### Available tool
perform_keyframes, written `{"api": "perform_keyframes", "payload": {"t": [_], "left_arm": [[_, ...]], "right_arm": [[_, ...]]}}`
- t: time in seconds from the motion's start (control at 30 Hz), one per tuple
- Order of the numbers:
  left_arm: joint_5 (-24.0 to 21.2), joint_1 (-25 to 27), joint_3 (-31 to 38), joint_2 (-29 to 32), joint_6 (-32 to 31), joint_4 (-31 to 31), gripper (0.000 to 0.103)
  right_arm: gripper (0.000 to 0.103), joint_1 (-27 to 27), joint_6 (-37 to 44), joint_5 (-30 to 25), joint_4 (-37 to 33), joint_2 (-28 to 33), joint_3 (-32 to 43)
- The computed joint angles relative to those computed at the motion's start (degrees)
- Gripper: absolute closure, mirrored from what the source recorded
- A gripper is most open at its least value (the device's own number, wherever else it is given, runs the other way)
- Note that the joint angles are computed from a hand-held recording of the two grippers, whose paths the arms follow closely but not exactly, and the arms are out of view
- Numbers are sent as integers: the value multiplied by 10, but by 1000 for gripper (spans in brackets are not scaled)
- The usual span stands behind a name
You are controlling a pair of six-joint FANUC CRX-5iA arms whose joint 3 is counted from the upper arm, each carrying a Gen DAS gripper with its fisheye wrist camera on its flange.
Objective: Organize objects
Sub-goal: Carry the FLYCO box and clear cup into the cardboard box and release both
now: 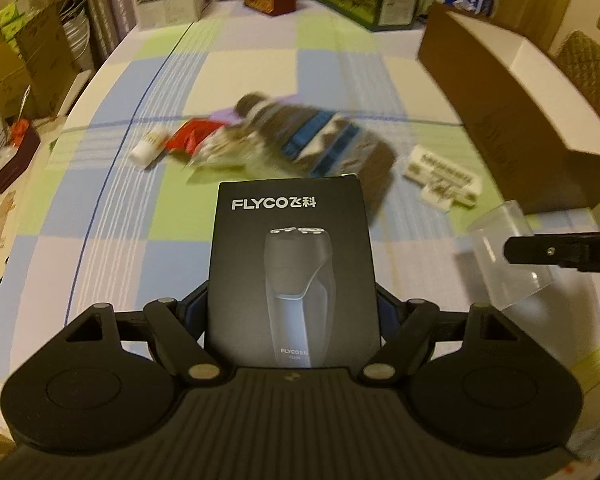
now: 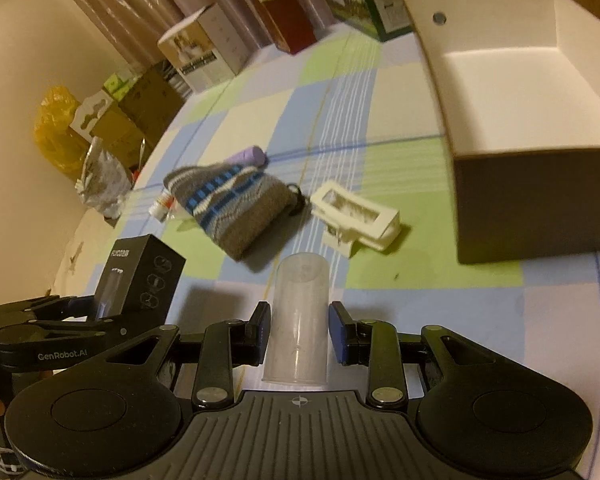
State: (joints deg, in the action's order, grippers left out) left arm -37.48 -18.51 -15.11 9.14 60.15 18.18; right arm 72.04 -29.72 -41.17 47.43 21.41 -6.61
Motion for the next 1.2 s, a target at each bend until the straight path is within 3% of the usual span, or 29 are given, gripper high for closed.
{"api": "perform_keyframes", "payload": {"t": [0.47, 0.7, 0.97, 1.2], "left_arm": [[19, -85, 69, 35, -63, 88, 27], [25, -143, 142, 87, -83, 130, 27], [-1, -198, 283, 183, -35, 107, 27], [-93, -231, 457, 284, 76, 25, 27]], "right_arm": [[74, 0, -88, -76, 123, -106, -95], [74, -15, -102, -134, 137, -155, -138], [74, -46, -92, -169, 123, -198, -181], [74, -74, -57, -153, 80, -212, -202]]}}
